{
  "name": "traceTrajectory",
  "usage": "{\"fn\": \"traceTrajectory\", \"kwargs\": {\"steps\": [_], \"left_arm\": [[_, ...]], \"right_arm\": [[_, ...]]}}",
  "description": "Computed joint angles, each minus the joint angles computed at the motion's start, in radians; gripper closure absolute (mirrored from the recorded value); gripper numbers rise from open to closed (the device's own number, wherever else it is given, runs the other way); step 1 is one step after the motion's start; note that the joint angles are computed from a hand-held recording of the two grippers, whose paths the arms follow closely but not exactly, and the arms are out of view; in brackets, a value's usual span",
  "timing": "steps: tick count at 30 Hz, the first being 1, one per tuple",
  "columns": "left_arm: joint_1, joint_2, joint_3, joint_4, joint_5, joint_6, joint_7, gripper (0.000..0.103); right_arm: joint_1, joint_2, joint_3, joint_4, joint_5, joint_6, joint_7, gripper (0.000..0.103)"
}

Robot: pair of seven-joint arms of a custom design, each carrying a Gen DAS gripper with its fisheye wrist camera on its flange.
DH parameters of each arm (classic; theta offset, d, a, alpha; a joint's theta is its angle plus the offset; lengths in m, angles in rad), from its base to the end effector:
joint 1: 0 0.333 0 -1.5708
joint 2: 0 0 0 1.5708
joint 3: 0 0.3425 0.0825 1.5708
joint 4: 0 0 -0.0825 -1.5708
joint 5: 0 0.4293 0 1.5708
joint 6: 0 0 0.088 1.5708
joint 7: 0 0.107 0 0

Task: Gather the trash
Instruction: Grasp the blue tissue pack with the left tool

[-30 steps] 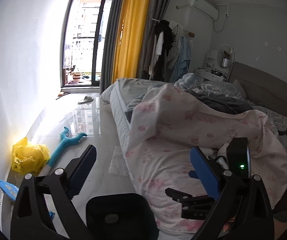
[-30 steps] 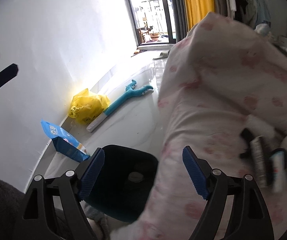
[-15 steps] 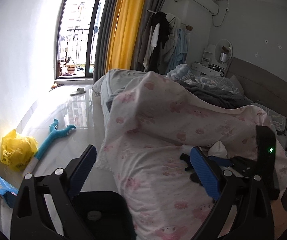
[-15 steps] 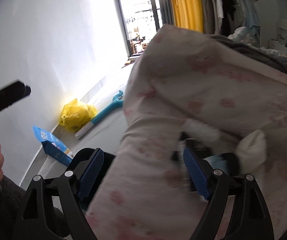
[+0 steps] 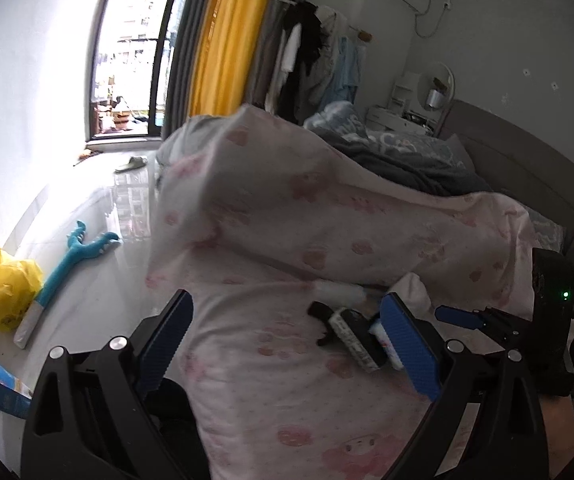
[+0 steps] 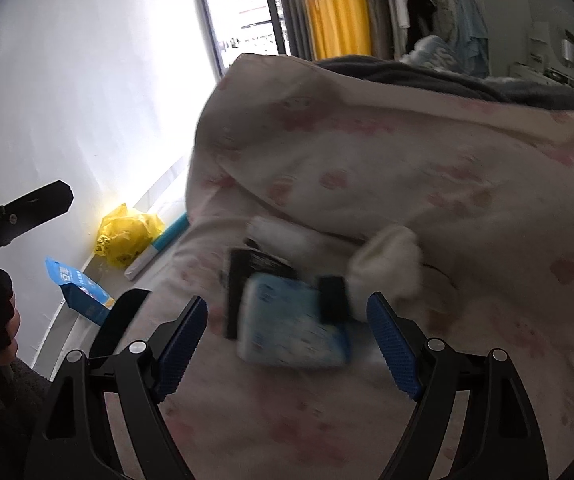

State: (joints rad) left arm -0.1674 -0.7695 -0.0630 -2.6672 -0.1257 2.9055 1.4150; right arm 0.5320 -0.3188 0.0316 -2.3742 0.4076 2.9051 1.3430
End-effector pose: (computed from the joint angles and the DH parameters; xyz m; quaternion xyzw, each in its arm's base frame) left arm 0.3819 -0.0864 0.5932 -0.6269 0.6114 -0.4109 0.2537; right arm 0.4563 0.2615 0.5483 -0.7656 0.4857 -0.1367 0.3990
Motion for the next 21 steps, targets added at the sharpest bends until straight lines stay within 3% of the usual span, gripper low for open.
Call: {"fn": "traceTrajectory", "kwargs": {"steps": [15, 19, 21], "left_arm": [[-0.127, 0.173, 0.000, 0.092, -0.051, -0.036, 0.068, 0.009], [-0.146, 0.226, -0.017, 0.124, -0.058, -0.056, 0.112, 0.018], [-0.135, 0.250, -0.037, 0.140, -0.049, -0.080, 0.117, 0.023]], "right_arm": [[-0.033, -0.051, -0.055, -0.088, 0.026, -0.031, -0.027, 0.020], [-0.037, -0.032, -0.059, -0.080, 0.041, -0.046, -0.045, 0.020], [-0.036, -0.016, -0.062, -0.073, 0.054, -0.054, -0.062, 0.026]]}}
